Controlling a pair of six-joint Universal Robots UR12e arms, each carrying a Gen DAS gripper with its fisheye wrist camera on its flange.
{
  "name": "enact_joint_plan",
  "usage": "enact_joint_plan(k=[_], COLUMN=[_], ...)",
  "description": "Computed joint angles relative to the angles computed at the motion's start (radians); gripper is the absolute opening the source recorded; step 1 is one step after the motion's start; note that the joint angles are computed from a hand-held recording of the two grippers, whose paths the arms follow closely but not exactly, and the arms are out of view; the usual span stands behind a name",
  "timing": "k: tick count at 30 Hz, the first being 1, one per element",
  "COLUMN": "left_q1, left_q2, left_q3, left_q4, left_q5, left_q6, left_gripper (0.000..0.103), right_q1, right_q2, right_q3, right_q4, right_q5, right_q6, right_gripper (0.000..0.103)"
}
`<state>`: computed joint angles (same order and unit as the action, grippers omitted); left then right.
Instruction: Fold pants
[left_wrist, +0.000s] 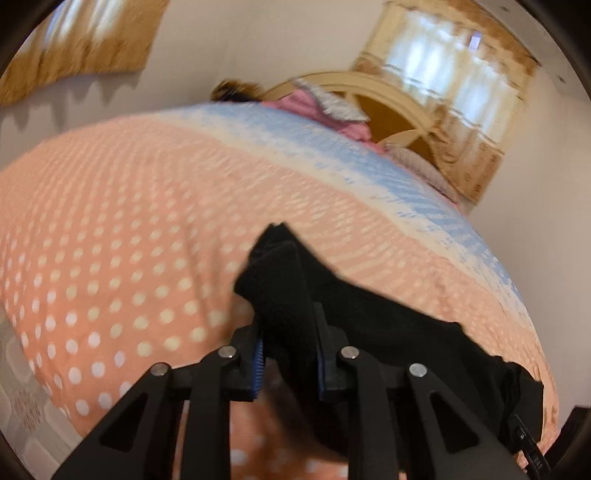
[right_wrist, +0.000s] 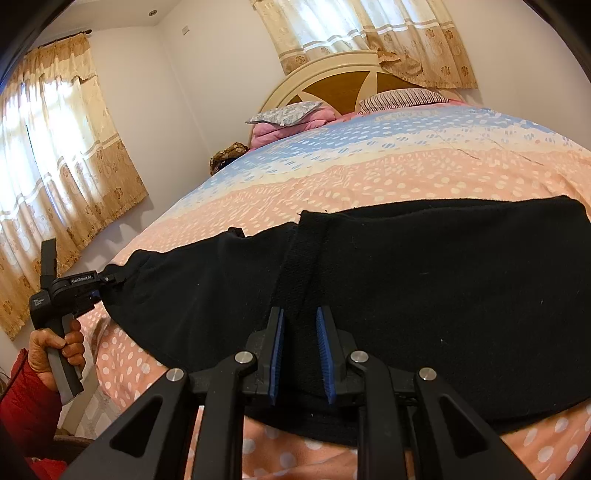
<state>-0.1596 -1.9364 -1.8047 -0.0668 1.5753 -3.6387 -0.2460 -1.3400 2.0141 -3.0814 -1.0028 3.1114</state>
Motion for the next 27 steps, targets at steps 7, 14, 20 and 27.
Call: enact_joint_plan(k=[7,14,20,27], left_q1=[-0.072,-0.137,-0.214,-0.244], left_q2=[-0.007,-0.056,-0.103,-0.119], left_q3=[0.069,0.155,0.196,0.196], left_q4=[0.126,0.125,0.015,-0.040], left_q5=[-0.075,-0.335,-0.378,-0.297], left_q6=[0.219,0.351,0.514,0.647], left_gripper=[0.022,0.022,0.022,0.022], right_q1=[-0.032,-0.101,-0.166,-0.180], right_q2=[-0.014,-0.035,-0.024,0.000], right_q3=[-0.013,-0.030,-0.026,-0.026], right_q4=[0.028,0.043,0.047,0.080], right_q5=[0.070,0.091,0.140,0.193], right_q6=[0.045,0.127,0.222,0.242], right_gripper=[0.020,0.020,0.020,0.020])
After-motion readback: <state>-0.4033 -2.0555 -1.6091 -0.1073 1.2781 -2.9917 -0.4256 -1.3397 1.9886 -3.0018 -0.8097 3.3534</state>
